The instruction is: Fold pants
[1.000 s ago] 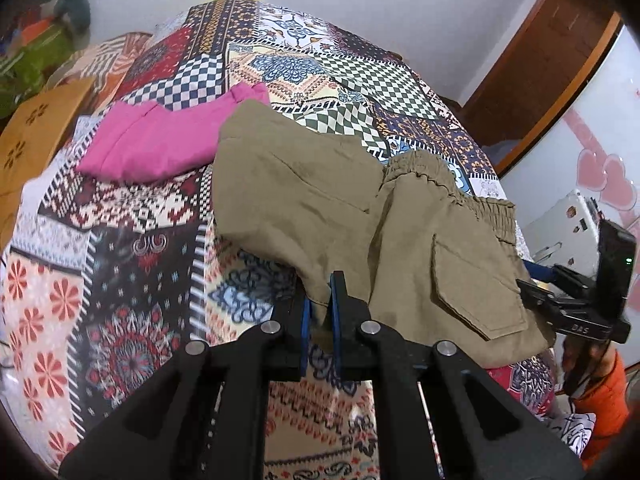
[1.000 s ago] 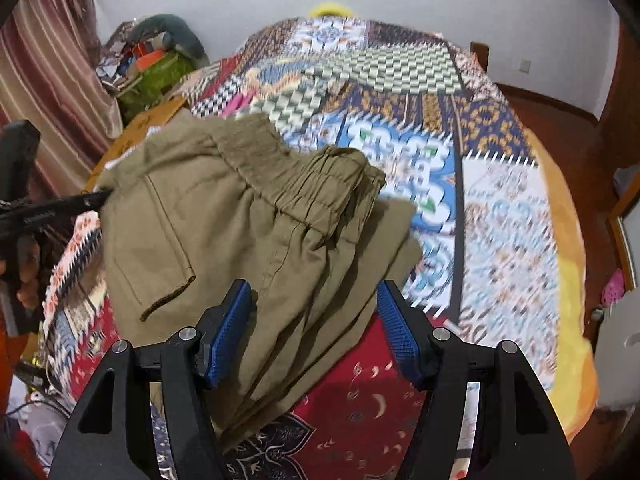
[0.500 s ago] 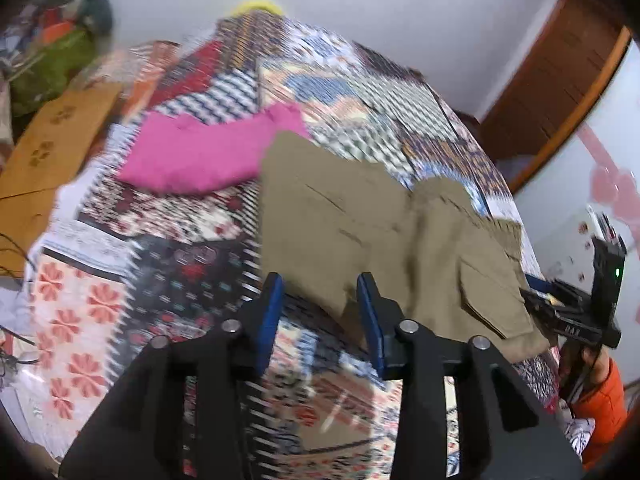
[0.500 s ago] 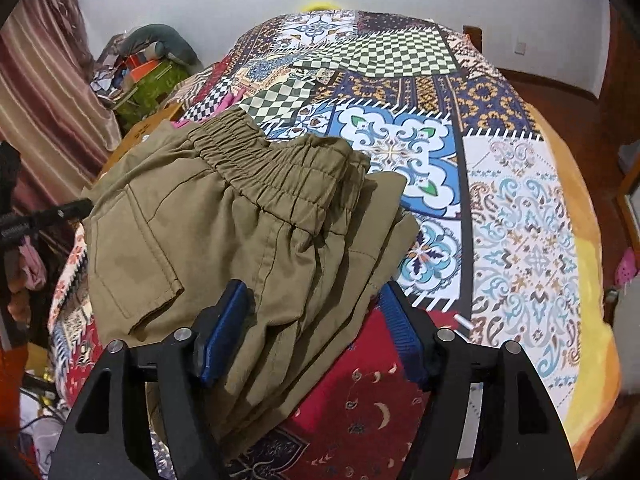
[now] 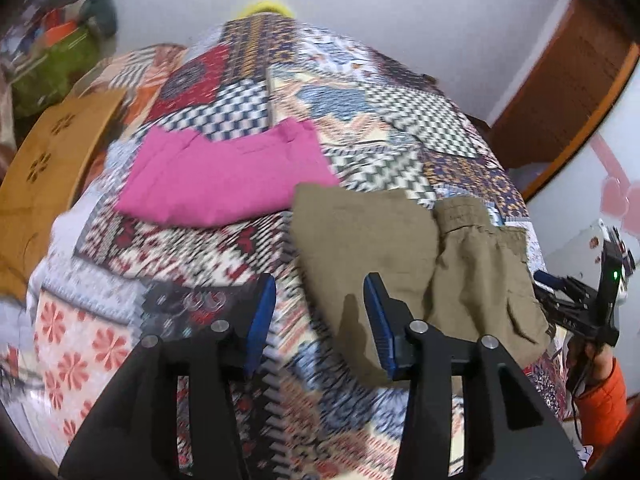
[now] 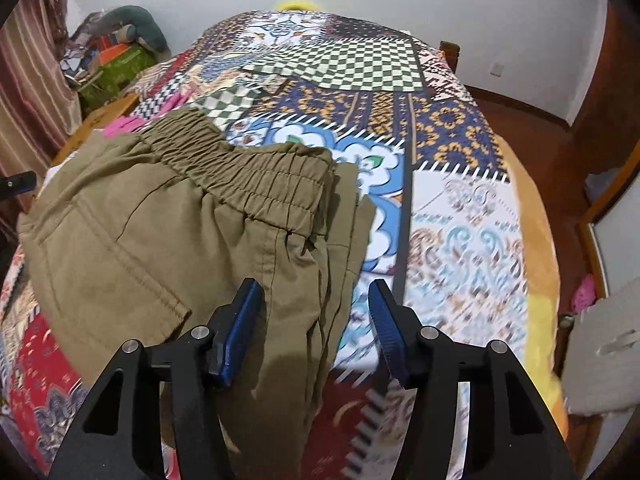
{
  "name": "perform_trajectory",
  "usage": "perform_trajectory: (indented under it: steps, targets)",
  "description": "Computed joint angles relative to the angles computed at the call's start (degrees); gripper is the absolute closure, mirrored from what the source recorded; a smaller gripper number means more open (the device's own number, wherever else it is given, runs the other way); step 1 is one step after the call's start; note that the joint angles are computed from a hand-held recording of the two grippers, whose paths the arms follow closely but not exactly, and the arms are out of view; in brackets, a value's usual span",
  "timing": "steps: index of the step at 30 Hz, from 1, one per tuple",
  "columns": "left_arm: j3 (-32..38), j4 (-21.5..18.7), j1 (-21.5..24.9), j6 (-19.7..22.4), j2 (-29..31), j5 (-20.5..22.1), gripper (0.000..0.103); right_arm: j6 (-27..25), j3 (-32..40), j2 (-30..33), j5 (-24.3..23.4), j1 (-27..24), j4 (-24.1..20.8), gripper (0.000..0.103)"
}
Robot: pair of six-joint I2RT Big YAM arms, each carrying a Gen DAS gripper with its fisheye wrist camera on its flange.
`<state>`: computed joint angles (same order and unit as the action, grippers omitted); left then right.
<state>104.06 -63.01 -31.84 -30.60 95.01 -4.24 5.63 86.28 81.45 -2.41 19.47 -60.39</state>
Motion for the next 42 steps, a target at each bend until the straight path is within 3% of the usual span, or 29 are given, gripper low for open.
perform_trajectory:
  steps: [5, 9, 10, 13, 16, 21, 27, 31, 37, 42]
  targets:
    - [9.4, -2.9, -1.3, 5.6, 6.5, 0.6, 0.053, 1.0, 1.7, -0.2, -2.1, -1.7, 2.0, 0.051]
    - [18.4, -7.0, -1.4, 9.4, 12.9, 6.1, 0.051, 1.0, 4.2, 1.0, -4.0, -2.1, 3.3, 0.052]
    - [21.2, -9.0, -1.4, 10.8, 15.1, 7.5, 0.051, 1.0, 5.0, 1.7, -4.5, -2.1, 3.5, 0.056]
    - [27.9, -14.0, -1.7, 13.8, 20.4, 6.7, 0.051, 1.0, 6.8, 4.0, -6.9, -1.9, 3.4, 0.065]
    - [30.2, -16.3, -1.2, 14.3, 23.3, 7.4, 0.051, -0.2, 7.4, 6.4, -6.3, -0.8, 3.0, 0.073]
    - [28.2, -15.1, -0.7, 16.4, 23.5, 4.9, 0.051, -0.6, 7.0, 7.5, -8.0, -1.7, 3.2, 0.074]
    - [30.7, -18.3, -1.6, 16.2, 23.7, -1.1, 0.052, -1.0, 8.8, 7.3, -7.6, -1.9, 0.2, 0.074]
    - [24.6, -14.4, -1.4, 14.1, 17.2, 2.5, 0.052, -1.2, 7.6, 4.0, -7.5, -1.8, -0.2, 0.073]
    - [16.2, -9.5, -4.8, 13.6, 9.9, 3.5, 0.051, -1.0, 4.7, -0.8, -8.6, -0.1, -0.3, 0.067]
    - [8.3, -8.8, -6.6, 10.7, 7.7, 3.4, 0.051, -0.7, 1.8, -2.1, -9.2, 2.3, -0.9, 0.062]
